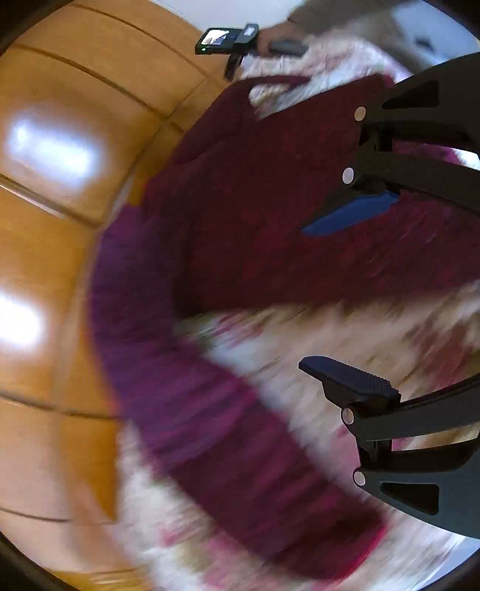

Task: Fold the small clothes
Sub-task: 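Lift and shake the garment open with both tools, spreading it over the bedspread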

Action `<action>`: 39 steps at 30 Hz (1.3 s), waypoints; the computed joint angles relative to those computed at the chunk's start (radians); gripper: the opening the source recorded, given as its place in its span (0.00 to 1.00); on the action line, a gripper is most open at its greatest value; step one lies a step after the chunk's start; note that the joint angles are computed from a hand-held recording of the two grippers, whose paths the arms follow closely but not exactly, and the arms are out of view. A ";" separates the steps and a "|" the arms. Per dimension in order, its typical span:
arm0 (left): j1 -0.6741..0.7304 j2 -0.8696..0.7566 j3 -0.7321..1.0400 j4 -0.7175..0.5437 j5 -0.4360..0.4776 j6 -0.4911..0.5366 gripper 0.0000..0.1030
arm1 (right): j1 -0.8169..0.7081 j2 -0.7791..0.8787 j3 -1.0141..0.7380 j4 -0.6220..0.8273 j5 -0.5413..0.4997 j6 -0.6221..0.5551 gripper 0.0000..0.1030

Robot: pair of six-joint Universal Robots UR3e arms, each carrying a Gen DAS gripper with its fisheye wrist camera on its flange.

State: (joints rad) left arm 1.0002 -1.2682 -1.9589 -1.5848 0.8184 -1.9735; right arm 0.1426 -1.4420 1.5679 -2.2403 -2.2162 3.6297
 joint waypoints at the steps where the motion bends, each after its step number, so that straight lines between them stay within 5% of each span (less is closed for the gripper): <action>1: 0.002 0.003 -0.021 -0.011 0.021 0.009 0.65 | 0.020 -0.079 0.080 -0.045 0.060 0.000 0.63; 4: 0.008 -0.031 -0.030 -0.063 0.069 0.019 0.66 | 0.090 -0.267 0.268 -0.121 0.201 0.039 0.71; 8: 0.035 -0.040 -0.023 -0.183 0.090 0.068 0.66 | 0.122 -0.509 0.526 -0.167 0.558 0.096 0.72; 14: 0.052 -0.042 -0.040 -0.272 0.096 0.136 0.66 | 0.112 -0.559 0.840 -0.407 0.846 0.288 0.63; 16: 0.032 -0.044 -0.074 -0.213 0.101 0.088 0.45 | 0.115 -0.532 0.896 -0.535 0.870 0.337 0.57; 18: 0.027 -0.025 -0.101 -0.166 0.108 0.070 0.26 | 0.104 -0.515 0.891 -0.553 0.920 0.329 0.31; 21: 0.068 -0.016 -0.066 -0.231 0.100 0.117 0.14 | 0.171 -0.482 0.800 -0.491 0.844 0.307 0.20; 28: 0.202 0.018 0.105 -0.520 0.102 0.324 0.12 | 0.427 -0.582 0.578 -0.236 0.574 0.285 0.12; 33: 0.240 0.071 -0.012 -0.436 0.186 0.313 0.13 | 0.550 -0.460 0.527 -0.086 0.464 0.333 0.12; 36: 0.245 0.076 -0.037 -0.391 0.184 0.272 0.25 | 0.577 -0.419 0.520 -0.062 0.421 0.379 0.30; 39: 0.311 0.034 0.030 -0.392 0.105 0.229 0.51 | 0.617 -0.405 0.475 -0.078 0.338 0.424 0.56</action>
State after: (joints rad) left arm 1.3111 -1.2337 -1.9292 -1.9764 0.9231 -1.7443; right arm 0.7597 -1.8469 2.0426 -2.3179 -1.8783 4.0541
